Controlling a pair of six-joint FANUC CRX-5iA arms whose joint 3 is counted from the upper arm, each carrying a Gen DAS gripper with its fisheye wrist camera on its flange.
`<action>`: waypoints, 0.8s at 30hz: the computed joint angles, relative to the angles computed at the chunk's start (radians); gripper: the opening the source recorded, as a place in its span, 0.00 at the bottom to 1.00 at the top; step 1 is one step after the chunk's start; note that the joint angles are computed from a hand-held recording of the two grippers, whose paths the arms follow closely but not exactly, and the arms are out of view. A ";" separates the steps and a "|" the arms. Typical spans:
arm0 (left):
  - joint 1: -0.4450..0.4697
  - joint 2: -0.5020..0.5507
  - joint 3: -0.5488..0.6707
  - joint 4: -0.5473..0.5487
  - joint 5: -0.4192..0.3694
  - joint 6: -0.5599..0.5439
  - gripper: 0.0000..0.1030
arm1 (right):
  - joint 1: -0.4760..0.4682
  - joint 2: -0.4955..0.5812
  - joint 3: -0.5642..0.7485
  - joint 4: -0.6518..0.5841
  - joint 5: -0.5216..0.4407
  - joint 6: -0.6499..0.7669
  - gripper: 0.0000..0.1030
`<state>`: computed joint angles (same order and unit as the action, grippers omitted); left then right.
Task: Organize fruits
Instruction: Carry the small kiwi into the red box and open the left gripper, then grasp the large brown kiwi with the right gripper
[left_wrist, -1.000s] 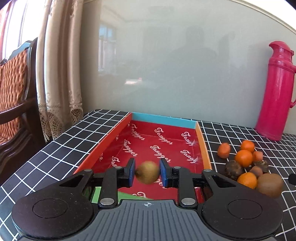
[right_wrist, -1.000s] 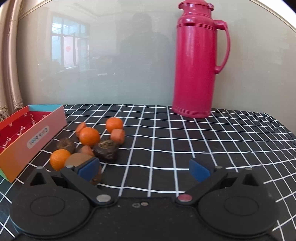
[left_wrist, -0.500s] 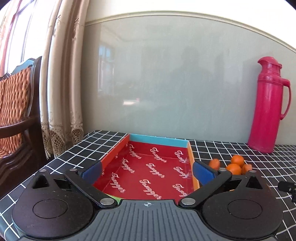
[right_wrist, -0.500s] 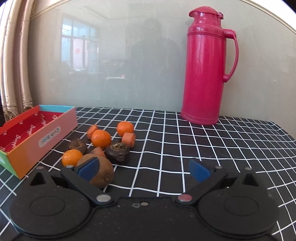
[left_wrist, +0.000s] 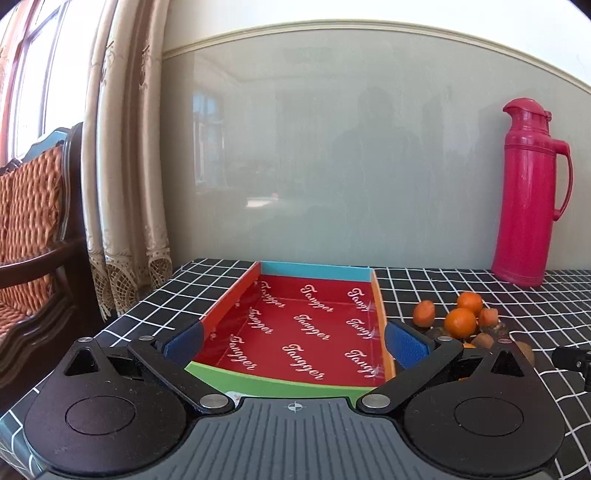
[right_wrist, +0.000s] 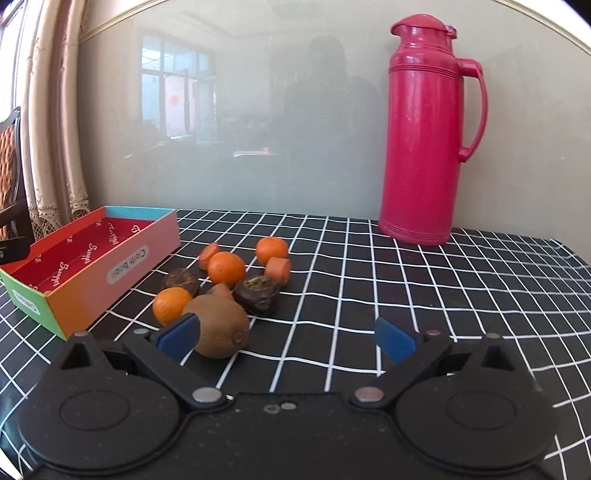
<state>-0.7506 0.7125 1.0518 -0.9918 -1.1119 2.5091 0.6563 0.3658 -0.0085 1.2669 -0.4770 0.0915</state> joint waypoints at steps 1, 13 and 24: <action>0.002 -0.005 -0.008 0.000 -0.002 0.007 1.00 | 0.004 0.006 0.008 -0.009 -0.002 0.014 0.99; 0.052 -0.008 -0.016 0.074 -0.042 -0.009 1.00 | 0.056 0.095 0.161 -0.262 -0.055 0.303 0.99; 0.086 -0.047 -0.083 0.102 -0.040 -0.007 1.00 | 0.086 0.201 0.354 -0.444 -0.200 0.466 0.76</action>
